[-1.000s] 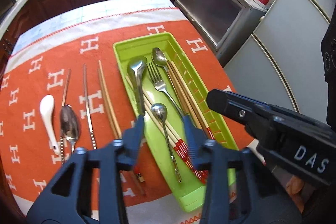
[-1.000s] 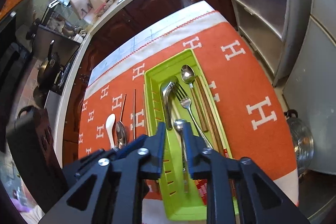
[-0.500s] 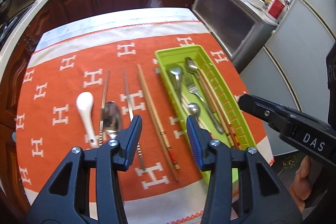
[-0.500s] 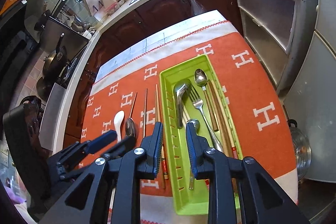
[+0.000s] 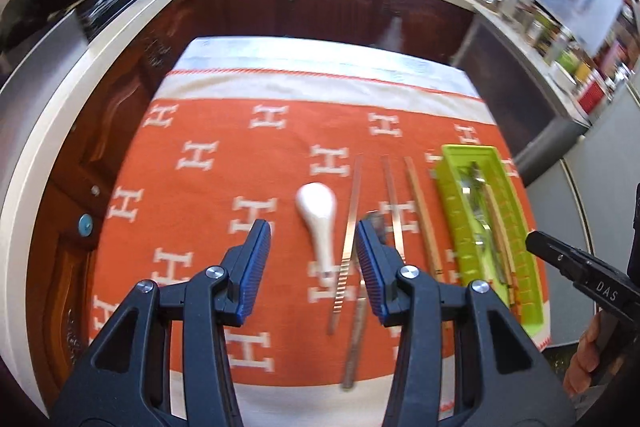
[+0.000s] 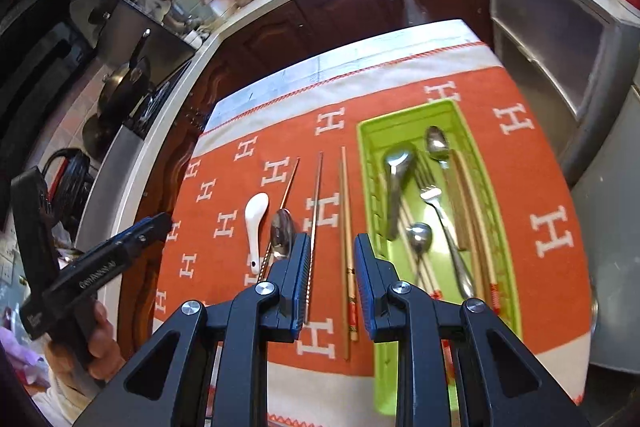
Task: Organize utensils
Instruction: 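Withdraw both tools from the tray back over the utensils, then grasp the white ceramic spoon with left tool while right tool grasps a patterned chopstick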
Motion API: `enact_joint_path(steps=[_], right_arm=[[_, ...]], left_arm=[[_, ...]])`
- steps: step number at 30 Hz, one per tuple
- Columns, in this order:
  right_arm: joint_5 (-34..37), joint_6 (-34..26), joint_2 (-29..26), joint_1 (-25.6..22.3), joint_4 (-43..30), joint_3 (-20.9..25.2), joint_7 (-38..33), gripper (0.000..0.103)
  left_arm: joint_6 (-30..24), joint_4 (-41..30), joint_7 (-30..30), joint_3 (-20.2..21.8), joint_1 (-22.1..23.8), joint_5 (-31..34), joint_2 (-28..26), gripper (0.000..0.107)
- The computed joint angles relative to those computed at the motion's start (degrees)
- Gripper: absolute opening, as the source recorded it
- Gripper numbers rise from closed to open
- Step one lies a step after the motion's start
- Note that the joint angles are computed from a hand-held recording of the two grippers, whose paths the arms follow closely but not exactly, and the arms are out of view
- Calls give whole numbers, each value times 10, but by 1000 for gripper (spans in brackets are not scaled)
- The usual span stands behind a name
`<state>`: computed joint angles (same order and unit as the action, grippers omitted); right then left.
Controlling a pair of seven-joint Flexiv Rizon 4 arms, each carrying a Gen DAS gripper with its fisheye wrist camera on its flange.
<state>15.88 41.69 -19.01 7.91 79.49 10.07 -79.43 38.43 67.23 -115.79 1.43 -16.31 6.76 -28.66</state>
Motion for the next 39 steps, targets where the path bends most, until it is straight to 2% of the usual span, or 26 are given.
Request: enact_joint_path(steps=[8,19,29,32,39], right_arm=[[-13,-5,-63,26,-41,11,-5,22],[-53,-15,-135,56,-72,17,-7,22],[-104,-17,-177,79,-95,5,9,22],[-127,-13,-185,89,-91,-3,16,22],[-178,63,-188,110,-53,-16,28,26]], left_arm=[[13,54,7,-1,27,-19,-4,41],[8,7,36,-3,14,-26,-66,41],[9,-13,65,-6,15,-43,-87,41],[24,-3,79,-16,25,-64,-89,41],[79,46,118,-49,58,-150,-91,44]])
